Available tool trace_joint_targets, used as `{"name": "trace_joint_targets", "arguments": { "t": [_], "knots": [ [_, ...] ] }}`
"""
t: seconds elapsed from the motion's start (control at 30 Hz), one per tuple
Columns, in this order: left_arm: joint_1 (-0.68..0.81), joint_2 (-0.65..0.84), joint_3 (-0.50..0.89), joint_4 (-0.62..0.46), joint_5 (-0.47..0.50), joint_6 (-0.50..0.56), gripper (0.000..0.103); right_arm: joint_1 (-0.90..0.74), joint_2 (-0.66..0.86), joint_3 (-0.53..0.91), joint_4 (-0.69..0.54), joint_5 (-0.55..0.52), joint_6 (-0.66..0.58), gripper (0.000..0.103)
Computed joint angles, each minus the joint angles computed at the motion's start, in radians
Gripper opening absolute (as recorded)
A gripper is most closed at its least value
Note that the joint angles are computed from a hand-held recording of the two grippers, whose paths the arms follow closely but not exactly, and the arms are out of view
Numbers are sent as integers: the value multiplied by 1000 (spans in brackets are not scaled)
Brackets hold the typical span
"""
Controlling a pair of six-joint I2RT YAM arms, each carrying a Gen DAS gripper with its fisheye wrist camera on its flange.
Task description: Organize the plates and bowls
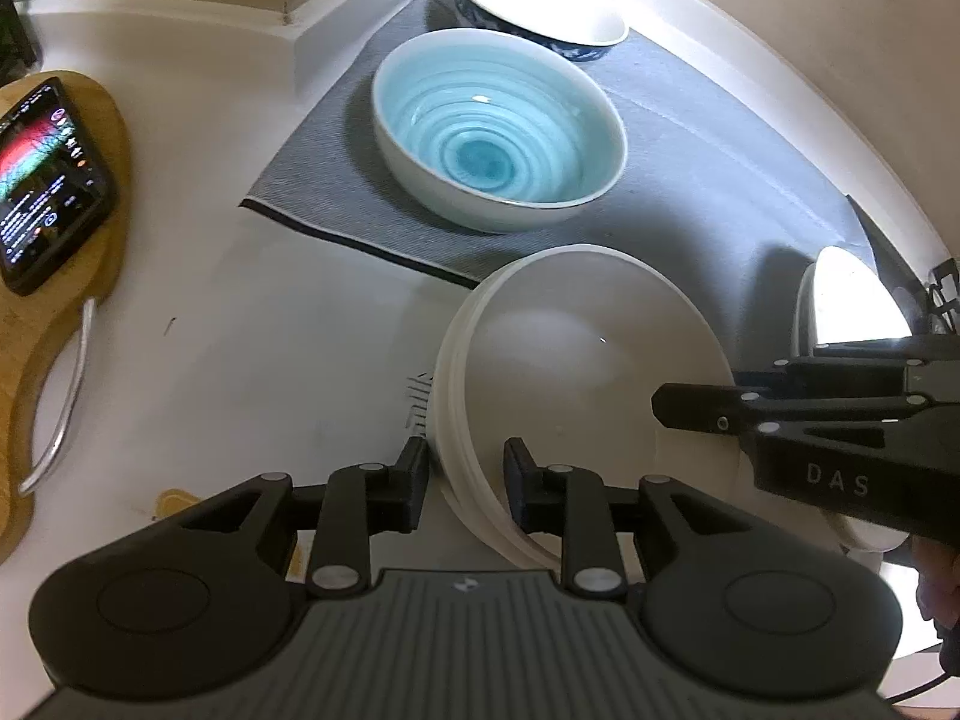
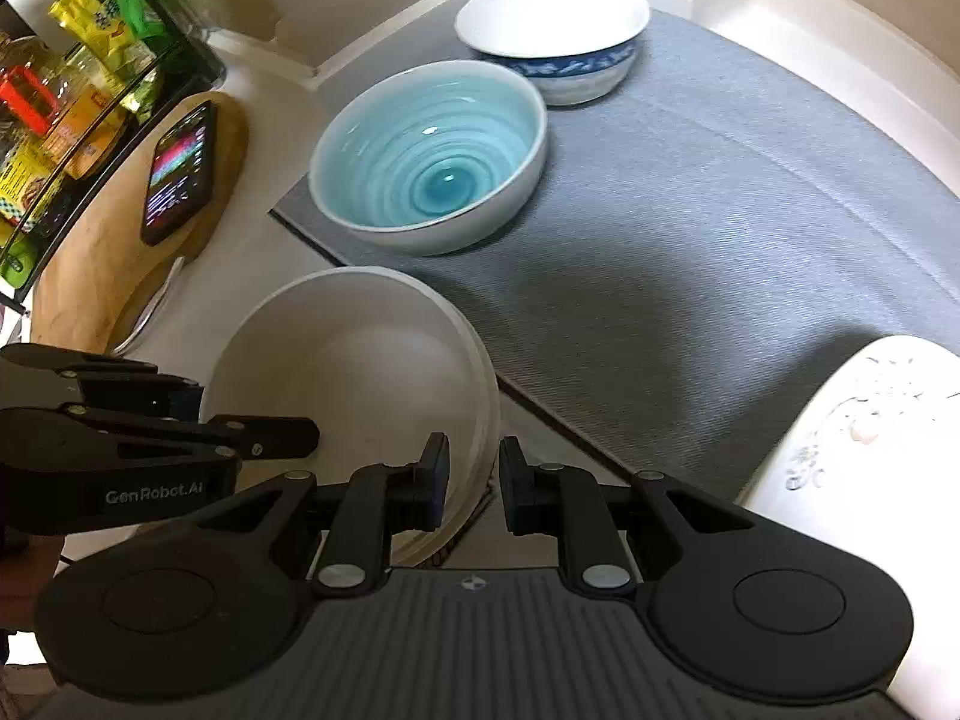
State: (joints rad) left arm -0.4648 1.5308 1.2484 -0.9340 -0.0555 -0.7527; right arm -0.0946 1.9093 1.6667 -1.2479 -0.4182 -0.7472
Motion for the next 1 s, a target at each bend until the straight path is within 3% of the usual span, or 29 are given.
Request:
{"name": "trace_joint_targets", "arguments": {
  "t": [0.1,0.17,0.23,0.37,0.4,0.6,1.0],
  "knots": [
    [-5,13,15,-6,-14,-4,43,-4,1,2,4,6,8,20],
    [-11,12,27,-21,-36,-16,74,-8,7,10,1,6,16,20],
    [-9,1,35,-32,-59,-21,88,-16,16,27,-10,-3,30,23],
    [23,-24,50,-58,-58,-40,100,-34,47,96,-46,-43,78,44],
    [32,-31,50,-62,-61,-51,102,-38,55,116,-51,-56,90,49],
    [84,-50,69,-70,-86,-72,103,-29,78,198,-38,-111,137,61],
    [171,35,158,-80,-122,-79,103,42,160,320,29,-102,194,65]
  ]
}}
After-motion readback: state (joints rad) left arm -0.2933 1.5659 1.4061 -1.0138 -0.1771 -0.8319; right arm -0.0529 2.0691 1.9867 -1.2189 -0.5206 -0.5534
